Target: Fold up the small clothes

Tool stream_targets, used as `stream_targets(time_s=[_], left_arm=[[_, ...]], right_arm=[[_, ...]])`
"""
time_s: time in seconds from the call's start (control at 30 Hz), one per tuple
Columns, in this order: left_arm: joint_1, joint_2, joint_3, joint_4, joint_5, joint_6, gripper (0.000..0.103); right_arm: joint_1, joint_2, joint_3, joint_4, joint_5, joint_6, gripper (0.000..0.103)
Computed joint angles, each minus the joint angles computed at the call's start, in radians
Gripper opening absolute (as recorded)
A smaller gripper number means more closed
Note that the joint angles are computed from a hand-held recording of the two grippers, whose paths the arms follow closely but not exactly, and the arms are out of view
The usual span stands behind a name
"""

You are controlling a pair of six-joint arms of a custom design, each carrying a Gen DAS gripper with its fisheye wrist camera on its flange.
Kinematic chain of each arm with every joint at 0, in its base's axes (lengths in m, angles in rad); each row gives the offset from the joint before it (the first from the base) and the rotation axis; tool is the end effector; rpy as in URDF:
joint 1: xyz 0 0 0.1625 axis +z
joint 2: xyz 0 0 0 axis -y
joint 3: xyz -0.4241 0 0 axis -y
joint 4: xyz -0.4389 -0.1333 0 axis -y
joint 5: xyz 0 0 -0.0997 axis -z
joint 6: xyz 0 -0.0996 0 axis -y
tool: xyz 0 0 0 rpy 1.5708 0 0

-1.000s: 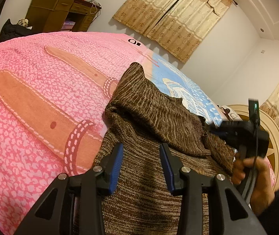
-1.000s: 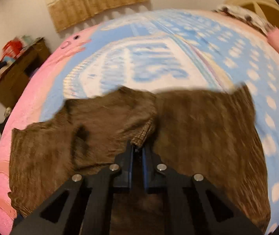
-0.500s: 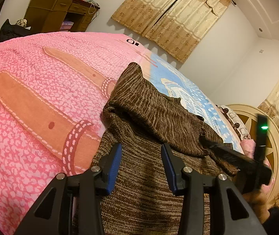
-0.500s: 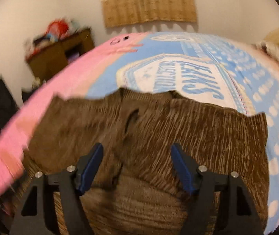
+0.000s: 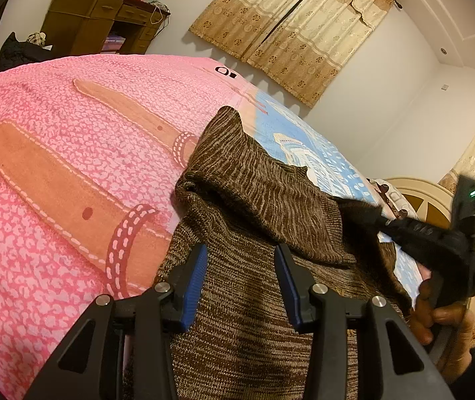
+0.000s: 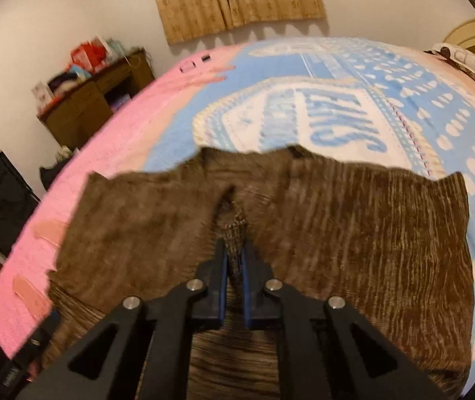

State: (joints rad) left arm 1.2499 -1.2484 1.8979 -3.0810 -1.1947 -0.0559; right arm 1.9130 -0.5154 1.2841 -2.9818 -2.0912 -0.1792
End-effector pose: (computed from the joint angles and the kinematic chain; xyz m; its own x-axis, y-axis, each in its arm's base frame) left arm -0.0341 -0.6411 0.3145 -0.9804 -0.0055 -0.1967 0.1511 0.6193 -0.7705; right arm 0.3528 -0.7407 0.0569 -0.8547 -0.1448 0.4985 -0.4279 0.7403 -0.5185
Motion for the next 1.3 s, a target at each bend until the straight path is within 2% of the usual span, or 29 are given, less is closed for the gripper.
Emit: stream_targets(time_s=[0.1,0.17,0.27,0.33,0.37,0.4,0.47,0.5,0.53,0.6,0.67,0.73,0.87,0.9,0.93,0.97,1.0,1.03,1.07,1.13,1.17,1.3], left_arm=[[0.000,0.001,0.000,-0.001,0.001,0.000,0.043],[0.000,0.000,0.000,0.000,0.001,0.000,0.043],[0.000,0.002,-0.001,-0.001,-0.001,-0.001,0.043],[0.000,0.002,-0.001,-0.001,-0.002,-0.001,0.043],[0.001,0.002,-0.001,-0.002,-0.005,-0.001,0.043],[0.001,0.002,-0.001,-0.002,-0.005,-0.001,0.043],[0.001,0.001,0.000,-0.004,-0.006,0.000,0.043],[0.001,0.002,0.000,-0.005,-0.006,0.000,0.043],[0.002,0.001,0.001,-0.005,-0.007,-0.001,0.043],[0.001,0.002,0.000,-0.005,-0.005,0.000,0.043],[0.002,0.001,0.000,-0.003,-0.006,-0.001,0.043],[0.001,0.001,0.000,-0.004,-0.006,-0.001,0.043],[0.002,0.001,0.000,-0.004,-0.007,-0.002,0.043],[0.002,0.000,0.001,-0.005,-0.010,-0.002,0.043],[0.003,0.000,0.002,-0.006,-0.011,-0.002,0.044],[0.002,0.002,0.002,-0.009,-0.011,-0.001,0.044],[0.003,0.001,0.003,-0.009,-0.011,0.000,0.044],[0.002,0.002,0.003,-0.011,-0.010,0.001,0.044],[0.003,-0.001,0.005,-0.010,-0.013,0.001,0.044],[0.004,-0.004,0.007,-0.011,-0.018,0.001,0.044],[0.004,-0.004,0.007,-0.011,-0.018,0.001,0.044],[0.004,-0.005,0.008,-0.010,-0.018,0.000,0.044]], right_arm=[[0.032,0.006,0.011,-0.069,0.022,-0.062,0.010],[0.048,0.000,0.022,-0.055,0.058,-0.087,0.010],[0.058,0.019,0.017,-0.019,0.047,-0.122,0.011],[0.054,0.031,0.017,0.031,0.024,-0.122,0.017],[0.048,0.042,0.000,0.106,-0.010,-0.098,0.021],[0.040,0.044,-0.003,0.142,-0.012,-0.084,0.027],[0.037,0.027,0.022,0.108,0.012,-0.107,0.044],[0.039,0.023,0.018,0.113,0.004,-0.098,0.062],[0.039,0.011,0.027,0.094,0.017,-0.089,0.066],[0.036,-0.005,0.039,0.004,0.042,-0.081,0.066],[0.038,0.014,-0.005,-0.009,0.011,-0.059,0.067],[0.039,0.057,-0.080,0.026,-0.049,-0.024,0.068],[0.029,0.163,-0.253,0.208,-0.124,0.038,0.064],[0.031,0.196,-0.297,0.231,-0.171,0.025,0.054],[0.035,0.231,-0.340,0.239,-0.237,0.003,0.034],[0.035,0.239,-0.348,0.225,-0.261,-0.006,0.030],[0.031,0.218,-0.321,0.212,-0.243,0.024,0.023],[0.022,0.183,-0.285,0.224,-0.197,0.078,0.020],[0.006,0.136,-0.234,0.225,-0.119,0.147,0.019],[-0.013,0.079,-0.146,0.141,-0.031,0.202,0.014],[-0.020,0.054,-0.095,0.059,-0.009,0.213,0.013],[-0.012,0.038,-0.017,-0.125,0.000,0.194,0.013]])
